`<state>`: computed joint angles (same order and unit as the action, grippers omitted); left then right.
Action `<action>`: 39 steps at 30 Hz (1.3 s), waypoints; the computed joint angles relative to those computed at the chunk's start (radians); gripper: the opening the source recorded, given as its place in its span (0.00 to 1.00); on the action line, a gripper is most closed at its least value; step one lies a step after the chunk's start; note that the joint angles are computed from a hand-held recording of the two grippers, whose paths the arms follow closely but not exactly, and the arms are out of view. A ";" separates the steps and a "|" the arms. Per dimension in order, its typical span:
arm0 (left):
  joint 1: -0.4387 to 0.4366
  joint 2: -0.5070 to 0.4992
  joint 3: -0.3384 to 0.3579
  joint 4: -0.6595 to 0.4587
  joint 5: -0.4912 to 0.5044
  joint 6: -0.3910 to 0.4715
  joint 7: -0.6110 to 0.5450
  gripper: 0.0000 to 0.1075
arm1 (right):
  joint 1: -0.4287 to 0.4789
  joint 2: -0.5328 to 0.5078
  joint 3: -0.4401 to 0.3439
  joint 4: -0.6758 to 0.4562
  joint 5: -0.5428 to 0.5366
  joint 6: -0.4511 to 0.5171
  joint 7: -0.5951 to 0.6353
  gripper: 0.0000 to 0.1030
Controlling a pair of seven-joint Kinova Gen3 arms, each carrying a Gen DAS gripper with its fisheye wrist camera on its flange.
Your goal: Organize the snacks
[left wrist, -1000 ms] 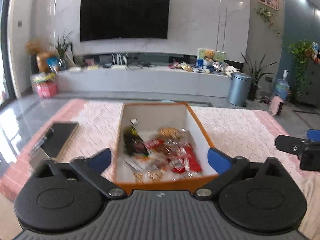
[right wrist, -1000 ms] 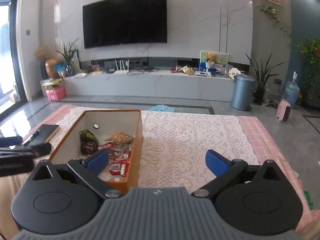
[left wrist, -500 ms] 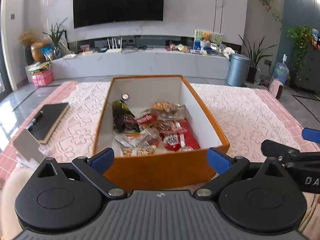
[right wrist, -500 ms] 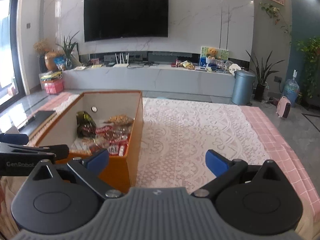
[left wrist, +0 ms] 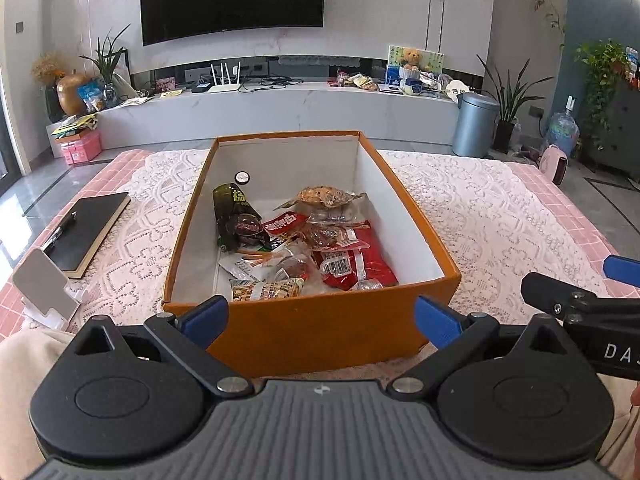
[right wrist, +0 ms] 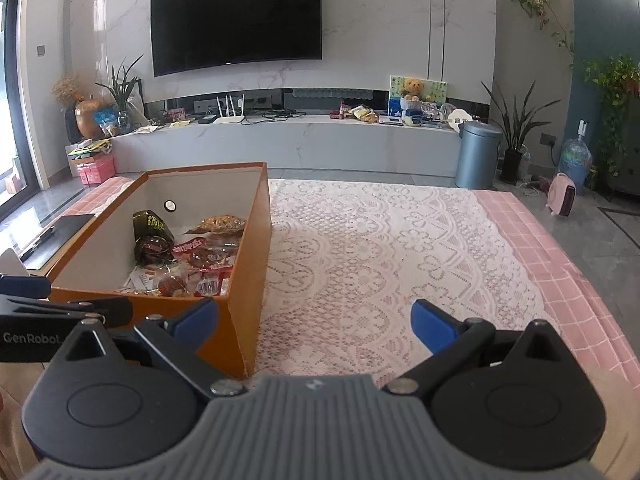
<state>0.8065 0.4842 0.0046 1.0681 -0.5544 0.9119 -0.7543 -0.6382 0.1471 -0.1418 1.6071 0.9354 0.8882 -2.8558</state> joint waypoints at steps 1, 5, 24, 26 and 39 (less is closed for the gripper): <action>0.002 -0.001 -0.001 0.000 -0.002 0.001 0.000 0.96 | -0.004 0.000 0.000 0.004 0.012 0.002 -0.008 0.97; 0.003 0.002 0.002 -0.007 0.001 0.010 -0.007 0.96 | -0.012 -0.001 -0.003 0.010 0.037 0.009 -0.026 0.97; 0.002 -0.003 0.004 -0.005 0.002 0.010 -0.003 0.96 | -0.011 -0.008 -0.013 0.011 0.048 0.020 -0.045 0.97; 0.002 -0.003 0.004 -0.005 0.004 0.013 -0.004 0.96 | -0.010 -0.010 -0.013 0.013 0.048 0.018 -0.045 0.97; -0.001 -0.005 0.006 -0.003 0.011 0.012 -0.003 0.96 | -0.011 -0.009 -0.014 0.013 0.049 0.019 -0.042 0.97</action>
<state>0.8053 0.4796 0.0103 1.0647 -0.5435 0.9239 -0.7572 -0.6492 0.1383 -0.1554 1.6200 0.9844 0.9070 -2.8973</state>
